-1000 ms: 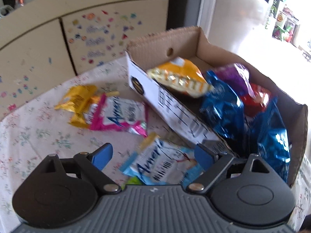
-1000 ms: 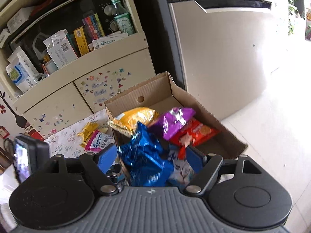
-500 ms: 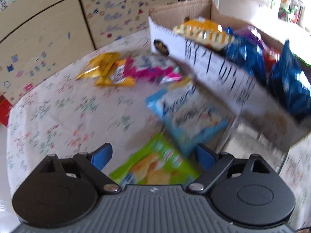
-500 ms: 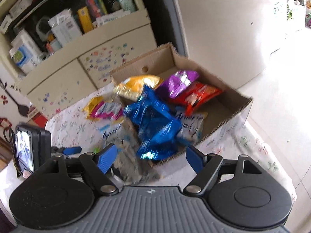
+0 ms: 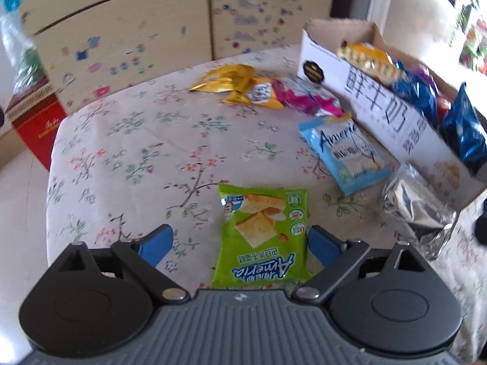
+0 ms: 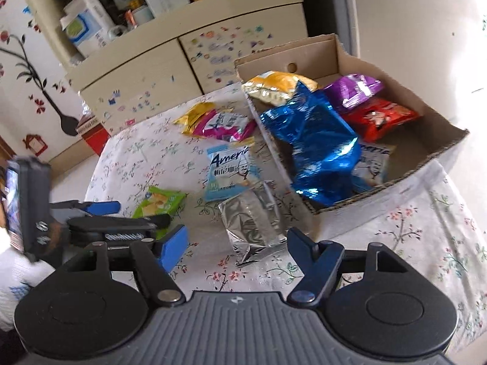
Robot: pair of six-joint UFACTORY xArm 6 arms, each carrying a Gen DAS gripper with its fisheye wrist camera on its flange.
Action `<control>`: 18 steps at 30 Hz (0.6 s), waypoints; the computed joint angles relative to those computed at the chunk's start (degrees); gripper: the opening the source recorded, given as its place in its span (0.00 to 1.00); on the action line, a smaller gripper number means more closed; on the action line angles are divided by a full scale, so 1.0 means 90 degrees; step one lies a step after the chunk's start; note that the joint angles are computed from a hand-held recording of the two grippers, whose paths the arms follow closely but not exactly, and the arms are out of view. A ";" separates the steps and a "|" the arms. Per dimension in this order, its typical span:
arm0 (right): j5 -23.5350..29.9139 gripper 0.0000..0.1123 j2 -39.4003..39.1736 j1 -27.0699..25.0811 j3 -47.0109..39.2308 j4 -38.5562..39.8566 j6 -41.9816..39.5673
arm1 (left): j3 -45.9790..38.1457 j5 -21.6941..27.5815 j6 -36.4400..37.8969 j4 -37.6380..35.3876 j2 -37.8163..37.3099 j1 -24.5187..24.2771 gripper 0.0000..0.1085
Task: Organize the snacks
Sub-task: 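Grasp the silver foil bag with right gripper while left grasps the green cracker packet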
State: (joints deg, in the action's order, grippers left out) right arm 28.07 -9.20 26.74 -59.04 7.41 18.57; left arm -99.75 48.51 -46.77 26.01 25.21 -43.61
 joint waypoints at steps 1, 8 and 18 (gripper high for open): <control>-0.0020 0.69 0.0058 0.0030 -0.0016 -0.0080 0.0019 | 0.0093 -0.0090 -0.0071 0.0022 -0.0073 0.0017 0.88; 0.0075 0.69 0.0417 0.0175 -0.0194 -0.1360 0.0971 | 0.0175 -0.0293 -0.0063 -0.0174 -0.0121 0.0052 0.88; 0.0111 0.69 0.0841 0.0265 -0.0466 -0.0785 0.0617 | 0.0225 -0.0072 0.0003 -0.0267 -0.0049 0.0190 0.91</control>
State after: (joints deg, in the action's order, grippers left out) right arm 29.07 -1.63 29.12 -63.23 0.34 24.12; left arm -97.72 47.86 -46.74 23.60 24.77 -41.90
